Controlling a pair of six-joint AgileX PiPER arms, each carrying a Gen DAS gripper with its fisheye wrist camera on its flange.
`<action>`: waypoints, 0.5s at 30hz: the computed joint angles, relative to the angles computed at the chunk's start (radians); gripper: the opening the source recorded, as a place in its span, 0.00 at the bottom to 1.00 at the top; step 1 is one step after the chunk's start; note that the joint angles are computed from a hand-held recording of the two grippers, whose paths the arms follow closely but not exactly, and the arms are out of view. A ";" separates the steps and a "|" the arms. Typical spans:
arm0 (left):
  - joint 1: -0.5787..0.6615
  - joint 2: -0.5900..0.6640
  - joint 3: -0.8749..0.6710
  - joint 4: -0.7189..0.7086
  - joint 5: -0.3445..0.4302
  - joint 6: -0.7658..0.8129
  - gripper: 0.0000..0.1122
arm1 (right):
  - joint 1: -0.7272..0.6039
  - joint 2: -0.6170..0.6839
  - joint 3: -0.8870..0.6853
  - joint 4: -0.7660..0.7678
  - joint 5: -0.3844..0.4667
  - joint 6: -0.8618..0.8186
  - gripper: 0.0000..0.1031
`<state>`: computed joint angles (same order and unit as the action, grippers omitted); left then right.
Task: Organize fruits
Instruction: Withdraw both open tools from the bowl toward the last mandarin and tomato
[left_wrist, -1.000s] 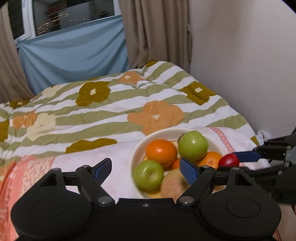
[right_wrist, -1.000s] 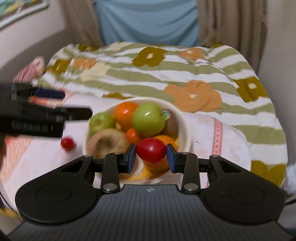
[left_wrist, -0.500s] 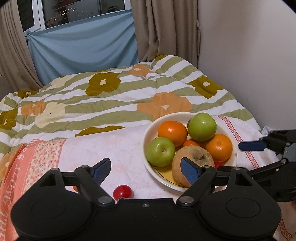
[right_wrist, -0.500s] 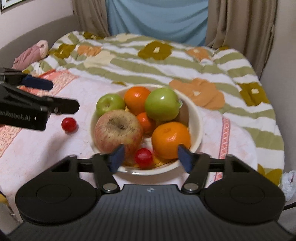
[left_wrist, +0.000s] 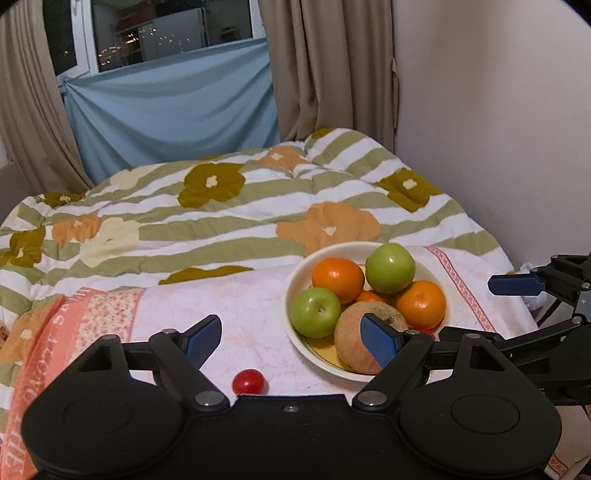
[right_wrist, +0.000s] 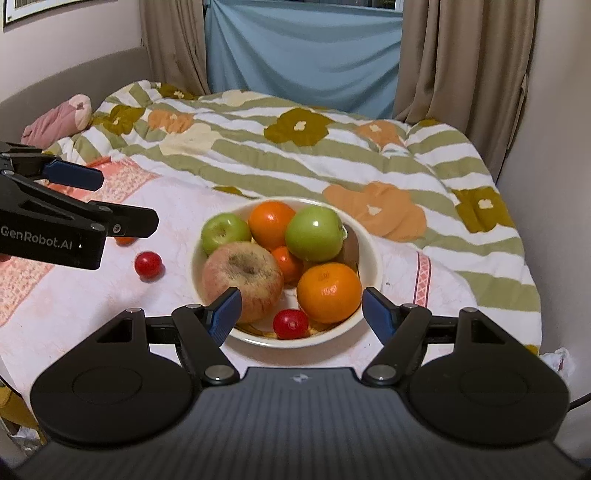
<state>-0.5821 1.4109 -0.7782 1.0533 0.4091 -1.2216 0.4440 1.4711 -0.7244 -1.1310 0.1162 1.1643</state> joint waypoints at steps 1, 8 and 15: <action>-0.001 -0.014 0.005 -0.002 0.007 0.001 0.76 | 0.010 -0.012 -0.001 0.018 0.013 -0.012 0.85; 0.018 -0.132 0.060 -0.006 0.037 0.017 0.76 | 0.103 -0.069 -0.013 -0.039 0.109 0.108 0.98; 0.127 -0.236 0.113 -0.136 -0.031 0.207 0.76 | 0.262 -0.101 -0.043 -0.070 0.300 0.279 1.00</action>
<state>-0.4554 1.1753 -0.6656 0.9169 0.3785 -1.0144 0.7062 1.3705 -0.7670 -1.2014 0.4165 1.4434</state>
